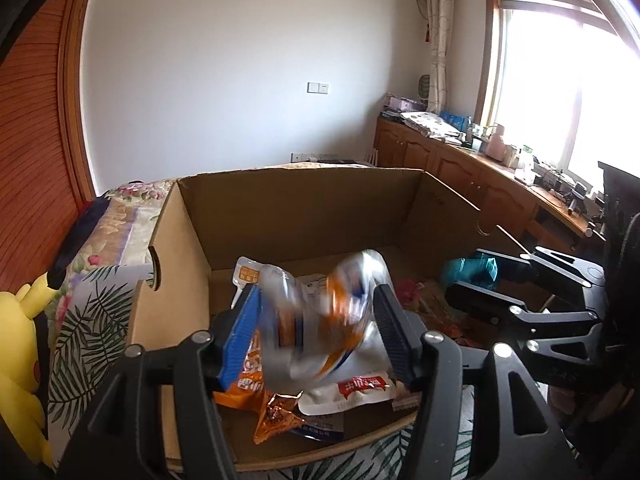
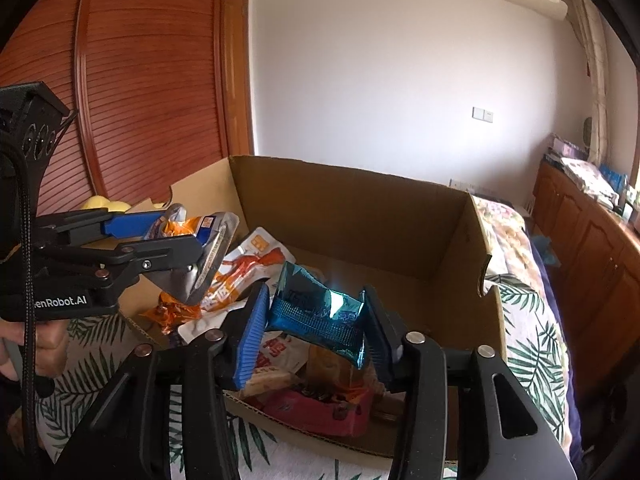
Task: Organize snacks
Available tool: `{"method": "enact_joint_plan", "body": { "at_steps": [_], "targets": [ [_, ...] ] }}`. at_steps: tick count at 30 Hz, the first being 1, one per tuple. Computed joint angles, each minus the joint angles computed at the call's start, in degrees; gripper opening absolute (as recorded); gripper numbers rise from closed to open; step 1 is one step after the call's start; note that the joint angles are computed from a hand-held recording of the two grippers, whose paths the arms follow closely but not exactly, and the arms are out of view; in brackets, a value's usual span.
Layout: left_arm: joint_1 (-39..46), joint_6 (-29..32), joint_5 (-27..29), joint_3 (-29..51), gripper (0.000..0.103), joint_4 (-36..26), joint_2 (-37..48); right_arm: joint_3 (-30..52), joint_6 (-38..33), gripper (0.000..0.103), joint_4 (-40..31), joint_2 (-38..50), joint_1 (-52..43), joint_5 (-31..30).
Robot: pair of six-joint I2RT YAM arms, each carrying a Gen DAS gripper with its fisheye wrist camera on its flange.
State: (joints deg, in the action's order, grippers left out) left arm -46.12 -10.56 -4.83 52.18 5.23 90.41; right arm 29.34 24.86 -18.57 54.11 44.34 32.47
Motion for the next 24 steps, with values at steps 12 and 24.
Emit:
{"method": "enact_joint_plan", "body": {
  "at_steps": [12, 24],
  "targets": [
    [-1.37, -1.07, -3.20, -4.19, 0.071, -0.50, -5.96, 0.69, 5.11, 0.058, -5.36, -3.69, 4.16, 4.61],
    [-7.99, -3.55, -10.13, -11.46, 0.075, -7.30, -22.07, 9.67, 31.21, 0.064, -29.83, -1.81, 27.51, 22.13]
  ]
}}
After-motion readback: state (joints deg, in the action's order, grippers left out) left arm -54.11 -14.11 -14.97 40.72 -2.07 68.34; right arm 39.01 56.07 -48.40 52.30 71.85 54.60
